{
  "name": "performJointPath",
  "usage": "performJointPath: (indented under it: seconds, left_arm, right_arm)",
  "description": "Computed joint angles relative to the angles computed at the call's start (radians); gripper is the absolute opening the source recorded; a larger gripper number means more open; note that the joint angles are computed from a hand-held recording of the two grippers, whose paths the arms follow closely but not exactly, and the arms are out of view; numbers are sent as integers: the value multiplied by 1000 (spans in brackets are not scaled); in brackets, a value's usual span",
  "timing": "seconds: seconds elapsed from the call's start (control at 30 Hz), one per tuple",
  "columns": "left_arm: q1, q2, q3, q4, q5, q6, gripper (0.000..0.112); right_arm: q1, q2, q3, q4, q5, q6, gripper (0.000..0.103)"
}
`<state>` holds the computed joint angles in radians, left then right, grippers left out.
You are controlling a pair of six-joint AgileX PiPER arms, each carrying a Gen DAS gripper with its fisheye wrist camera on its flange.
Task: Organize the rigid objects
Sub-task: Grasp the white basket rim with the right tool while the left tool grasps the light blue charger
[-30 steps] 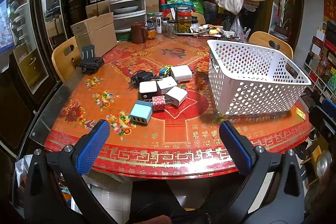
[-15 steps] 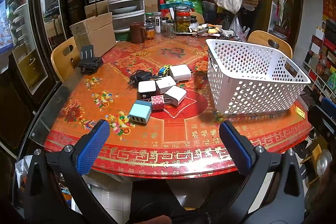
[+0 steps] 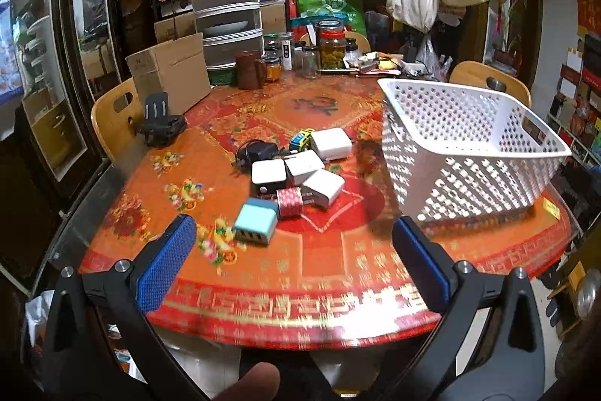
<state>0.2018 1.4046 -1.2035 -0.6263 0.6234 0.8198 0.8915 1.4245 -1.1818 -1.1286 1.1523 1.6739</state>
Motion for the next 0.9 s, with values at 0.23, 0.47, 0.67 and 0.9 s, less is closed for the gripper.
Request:
performJointPath:
  seconds: [0.23,0.47,0.67,0.9]
  left_arm:
    - [-21,246,-208,184,-65,-163,103]
    - [-7,455,-401,348,15,-290,103]
    - [-11,591,-529,312,134,-254,103]
    - [-57,654,-567,395,141,-327,97]
  right_arm:
    - [-455,-99,47,169,-167,-218,103]
    - [-764,19,-35,467,-342,-578,62]
    - [-884,88,-40,673,-492,-756,22]
    - [-886,120,-80,709,-468,-804,17]
